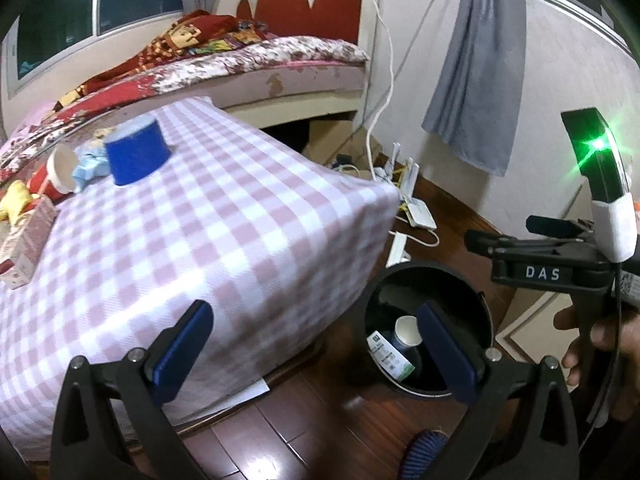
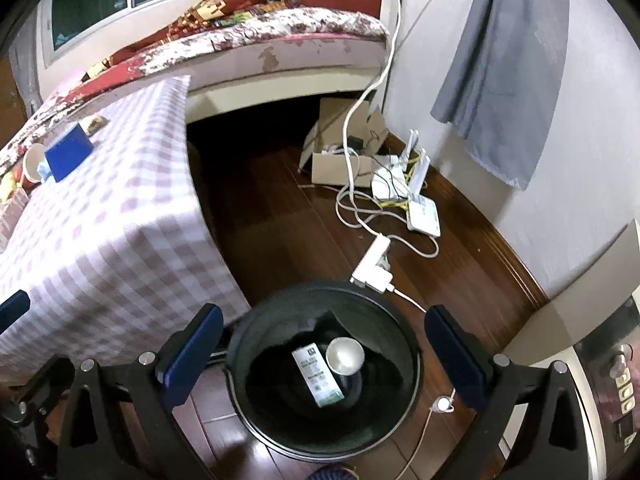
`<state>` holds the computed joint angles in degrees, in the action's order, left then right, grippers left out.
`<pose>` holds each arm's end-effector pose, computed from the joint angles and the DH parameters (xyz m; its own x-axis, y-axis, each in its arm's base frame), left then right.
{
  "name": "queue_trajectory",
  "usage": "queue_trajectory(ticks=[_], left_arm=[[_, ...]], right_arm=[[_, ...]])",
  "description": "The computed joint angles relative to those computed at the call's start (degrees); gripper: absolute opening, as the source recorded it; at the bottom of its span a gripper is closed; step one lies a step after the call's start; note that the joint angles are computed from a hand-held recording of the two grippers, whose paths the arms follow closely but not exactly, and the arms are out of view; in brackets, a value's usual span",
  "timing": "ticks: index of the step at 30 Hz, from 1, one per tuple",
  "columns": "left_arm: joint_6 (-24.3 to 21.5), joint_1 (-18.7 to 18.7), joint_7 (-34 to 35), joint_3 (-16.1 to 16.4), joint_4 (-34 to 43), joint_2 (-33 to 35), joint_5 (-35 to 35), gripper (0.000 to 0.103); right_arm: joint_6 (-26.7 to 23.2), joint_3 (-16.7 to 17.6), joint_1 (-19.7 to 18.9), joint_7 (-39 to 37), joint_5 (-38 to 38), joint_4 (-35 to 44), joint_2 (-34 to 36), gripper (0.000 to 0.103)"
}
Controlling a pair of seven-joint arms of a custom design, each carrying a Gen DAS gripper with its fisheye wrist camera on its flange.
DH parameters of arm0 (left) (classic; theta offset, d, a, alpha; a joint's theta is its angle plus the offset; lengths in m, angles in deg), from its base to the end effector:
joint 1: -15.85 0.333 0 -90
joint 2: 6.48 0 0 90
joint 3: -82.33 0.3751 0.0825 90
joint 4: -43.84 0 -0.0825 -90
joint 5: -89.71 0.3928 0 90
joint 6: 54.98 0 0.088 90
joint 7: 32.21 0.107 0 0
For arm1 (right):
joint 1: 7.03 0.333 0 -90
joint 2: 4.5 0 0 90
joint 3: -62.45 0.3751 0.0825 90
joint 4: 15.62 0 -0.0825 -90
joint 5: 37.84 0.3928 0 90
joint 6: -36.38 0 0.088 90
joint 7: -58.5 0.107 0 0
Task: Collect trash
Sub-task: 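Move both empty tools back over the table toward the remaining trash, then grasp the red-and-white milk box with the left tool while the right tool grasps the blue cup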
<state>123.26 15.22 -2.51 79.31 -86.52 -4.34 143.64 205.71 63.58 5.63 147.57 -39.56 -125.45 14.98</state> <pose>0.5508 -0.1034 0.4630 0.0311 -0.9974 0.0656 -0.6883 -0.0689 -0.7222 0.6751 0.1662 0.4488 0.2676 -0.9631 0.0271 -0.7334 -0.2218 -0.6426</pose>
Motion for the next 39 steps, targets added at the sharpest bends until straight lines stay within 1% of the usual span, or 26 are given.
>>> queue_trajectory(ticks=[2,5,9,12,14,18,21,23,26,28,29,30,32,33,35,37,39], left_arm=[[-0.3,0.4,-3.7,0.7,0.1,-0.8,3.8,0.102],[-0.5,2.1,-10.3,0.5,0.2,-2.2,10.3,0.102],[-0.7,5.0,-15.3,-0.2,-0.1,-3.7,15.2,0.102],[-1.2,7.3,-19.7,-0.5,-0.5,-4.9,19.4,0.102],[-2.0,8.9,-23.0,-0.5,-0.8,-5.7,22.7,0.102],[-3.0,11.5,-27.3,0.0,-2.0,-7.6,26.4,0.102],[-3.9,13.3,-28.7,0.6,-2.6,-8.6,28.2,0.102],[-4.7,14.7,-29.4,1.5,-2.7,-9.0,28.9,0.102],[-5.8,16.4,-28.5,2.5,-2.1,-8.4,27.7,0.102],[-6.4,17.2,-26.1,3.1,-1.6,-7.5,25.1,0.102],[-6.3,17.5,-25.0,3.4,-1.3,-6.9,23.8,0.102],[-6.5,17.9,-23.4,3.7,-0.4,-5.8,22.1,0.102],[-6.9,18.1,-20.6,4.0,0.3,-4.4,19.1,0.102],[-6.5,18.3,-18.7,4.3,0.8,-3.4,17.0,0.102],[-5.7,18.4,-16.2,4.9,1.8,-1.7,13.9,0.101],[-5.7,18.3,-12.5,5.4,2.4,-0.2,9.3,0.096],[-5.0,18.0,-9.3,6.0,2.8,0.9,4.9,0.095]], right_arm=[[0.7,0.8,-0.2,-0.5,0.6,0.2,-0.1,0.102],[1.6,2.3,-0.5,-1.8,1.7,0.5,-0.1,0.102],[2.9,4.4,-0.6,-4.0,3.5,0.8,-0.1,0.102],[4.0,7.0,-1.2,-6.5,5.6,1.5,0.1,0.102],[4.2,7.9,-0.8,-7.5,6.5,2.2,0.5,0.102],[4.3,9.5,0.4,-9.3,7.9,3.8,1.4,0.102],[4.1,11.1,1.2,-11.1,8.7,5.7,2.7,0.102],[3.5,13.3,0.7,-12.9,10.1,7.3,3.7,0.102],[2.2,15.3,0.9,-15.4,11.8,10.5,5.4,0.102],[1.6,15.3,2.5,-16.2,12.1,13.6,7.1,0.102],[1.0,16.2,2.4,-17.0,12.8,15.3,8.1,0.102],[-0.6,16.8,2.7,-17.8,13.2,17.7,9.5,0.102],[-2.7,13.8,6.3,-16.8,11.6,21.8,11.7,0.102],[-3.7,13.1,7.4,-16.9,11.0,23.9,13.0,0.102],[-8.3,11.3,10.0,-16.3,9.3,30.7,17.0,0.102],[-12.4,10.6,11.3,-16.1,9.0,36.6,20.3,0.102],[-15.7,9.5,12.6,-15.1,8.7,42.3,23.5,0.102]])
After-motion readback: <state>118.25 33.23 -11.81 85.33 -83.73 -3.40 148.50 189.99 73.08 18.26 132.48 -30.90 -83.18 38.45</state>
